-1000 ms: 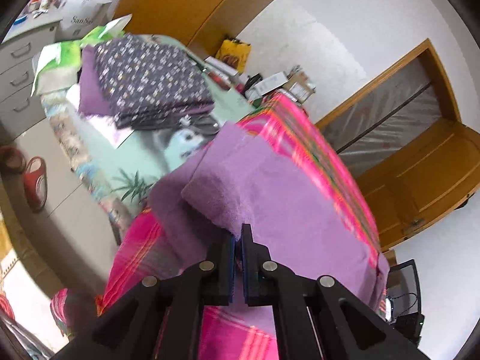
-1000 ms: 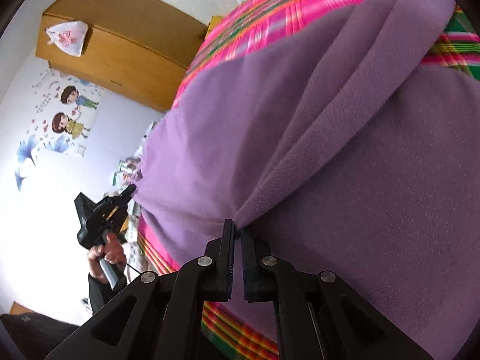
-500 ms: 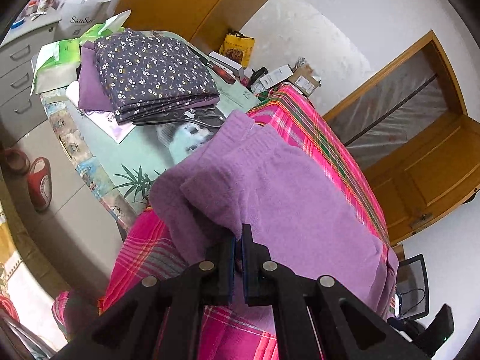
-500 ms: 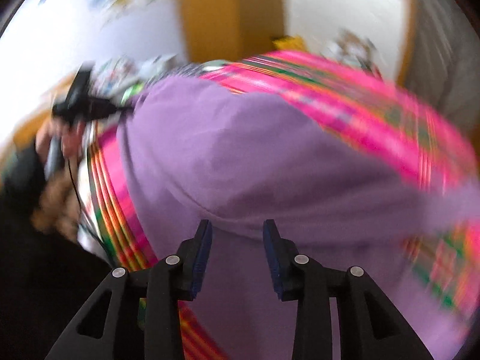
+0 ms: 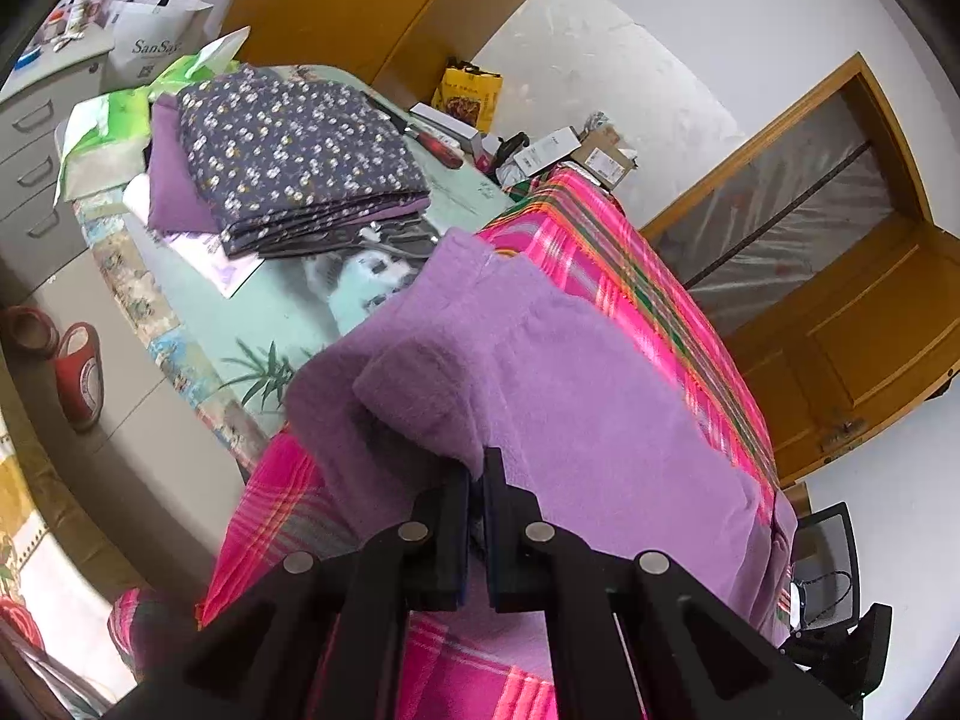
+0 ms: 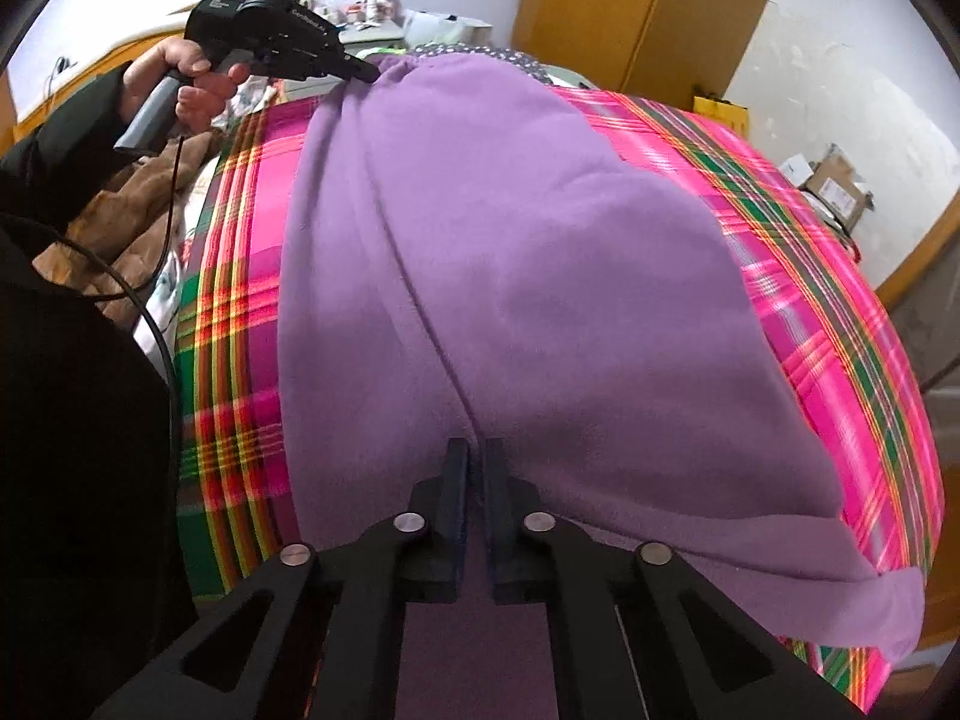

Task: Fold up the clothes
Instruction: 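Lower the fold onto the sweatshirt and open both grippers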

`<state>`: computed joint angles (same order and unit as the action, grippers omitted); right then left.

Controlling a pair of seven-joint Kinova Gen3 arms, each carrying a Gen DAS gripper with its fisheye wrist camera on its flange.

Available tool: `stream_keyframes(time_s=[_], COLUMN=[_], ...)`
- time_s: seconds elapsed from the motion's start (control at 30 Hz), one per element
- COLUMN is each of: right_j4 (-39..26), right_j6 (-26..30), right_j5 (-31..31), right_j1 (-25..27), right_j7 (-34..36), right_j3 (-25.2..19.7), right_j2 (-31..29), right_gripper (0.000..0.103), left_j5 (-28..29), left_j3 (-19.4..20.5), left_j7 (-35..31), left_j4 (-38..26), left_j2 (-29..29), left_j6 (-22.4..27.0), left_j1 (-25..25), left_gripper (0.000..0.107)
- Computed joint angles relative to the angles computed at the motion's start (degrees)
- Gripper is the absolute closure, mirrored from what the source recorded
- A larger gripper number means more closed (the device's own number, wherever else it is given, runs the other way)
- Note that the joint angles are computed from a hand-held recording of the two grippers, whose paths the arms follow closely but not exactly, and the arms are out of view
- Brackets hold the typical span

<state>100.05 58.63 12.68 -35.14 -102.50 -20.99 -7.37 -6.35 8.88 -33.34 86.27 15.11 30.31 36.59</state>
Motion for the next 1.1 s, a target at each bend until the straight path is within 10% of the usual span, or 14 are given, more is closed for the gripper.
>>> stream_keyframes(time_s=[0.33,0.6,1.1], right_j4=[-2.5,0.6,1.0], right_j6=[-1.5,-4.5,-6.4], right_j5=[-0.5,-7.5,-14.7], right_j1=[0.7,-1.5,-0.5], right_j7=[-2.5,0.5,6.7], right_j3=[-2.2,-0.6,2.4], right_j2=[-4.1,0.0,-0.4], right_gripper=[0.101,0.101,0.101], left_j5=[-3.1,7.2,1.9], left_j3=[-1.5,2.1,0.8], left_j7=[0.0,-5.5,-2.3], left_j4=[-0.4,7.3,7.7], left_j2=[-2.8,-2.4,-4.0], left_j6=[-3.3,-6.3,-4.6], left_j1=[0.3,-6.7,-5.0], left_gripper=[0.104,0.104,0.104])
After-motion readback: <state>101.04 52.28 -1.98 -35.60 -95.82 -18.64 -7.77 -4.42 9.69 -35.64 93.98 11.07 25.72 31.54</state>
